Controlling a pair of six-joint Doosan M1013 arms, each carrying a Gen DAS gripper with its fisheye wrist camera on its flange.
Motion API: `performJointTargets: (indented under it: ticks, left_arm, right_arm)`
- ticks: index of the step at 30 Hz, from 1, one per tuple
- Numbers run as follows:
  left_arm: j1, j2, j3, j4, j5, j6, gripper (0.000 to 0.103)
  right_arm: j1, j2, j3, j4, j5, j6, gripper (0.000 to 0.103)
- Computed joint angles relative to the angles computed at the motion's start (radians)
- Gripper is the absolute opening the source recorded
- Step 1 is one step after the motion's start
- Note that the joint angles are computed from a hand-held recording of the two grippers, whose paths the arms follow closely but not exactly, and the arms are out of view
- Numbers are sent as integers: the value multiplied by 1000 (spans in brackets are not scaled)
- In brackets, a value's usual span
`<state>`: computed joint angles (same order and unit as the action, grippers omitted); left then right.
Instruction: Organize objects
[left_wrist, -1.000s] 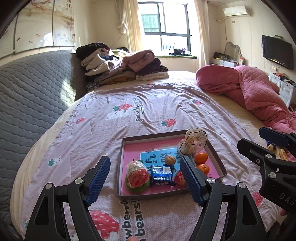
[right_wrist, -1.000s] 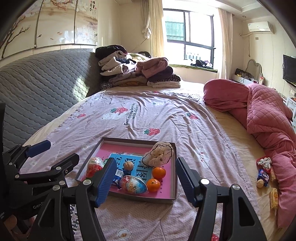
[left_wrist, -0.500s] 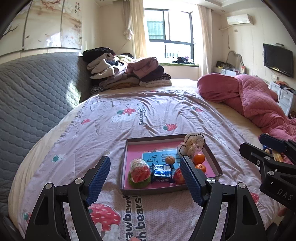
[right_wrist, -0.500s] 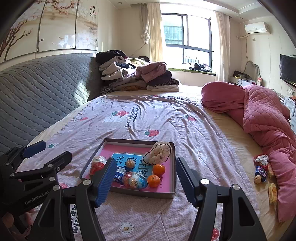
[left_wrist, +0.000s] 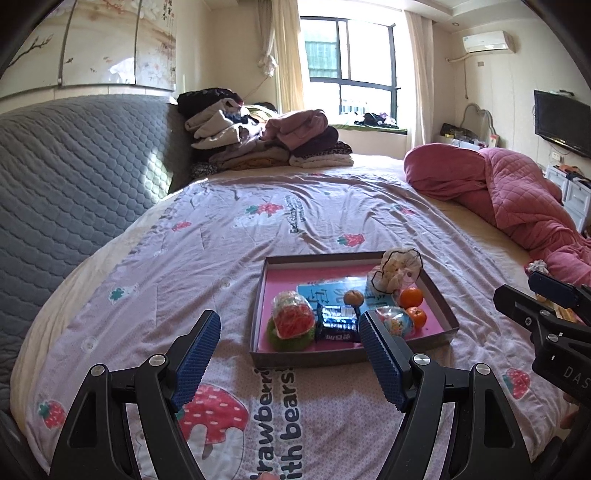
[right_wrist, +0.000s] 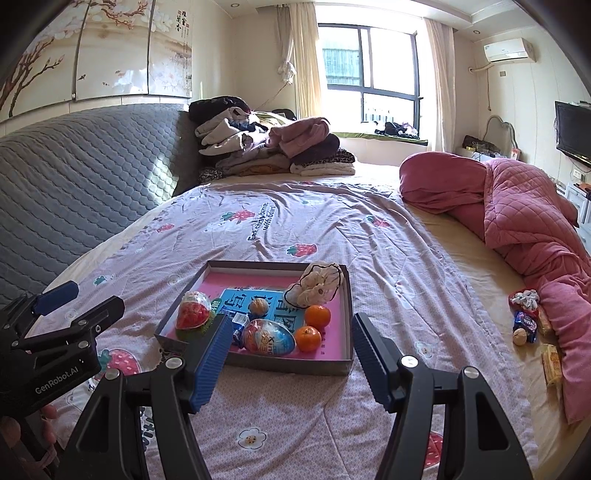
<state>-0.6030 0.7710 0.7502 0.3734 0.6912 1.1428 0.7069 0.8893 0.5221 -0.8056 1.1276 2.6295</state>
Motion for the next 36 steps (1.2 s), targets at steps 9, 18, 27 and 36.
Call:
performJointTargets:
  ticks: [9, 18, 27, 36]
  left_arm:
    - [-1, 12, 40, 11, -16, -30, 79]
    - [-4, 15, 75, 40, -40, -57, 79]
    - [-4, 18, 94, 27, -37, -61, 79]
    - [1, 32, 103, -4, -45, -46, 79]
  right_arm:
    - [-2, -1, 52, 0, -23, 34, 66]
    - [-4, 3, 89, -5, -32, 72, 66]
    - [-3, -7, 150, -30, -56, 126, 66]
    - [-6, -5, 188, -15, -71, 156, 66]
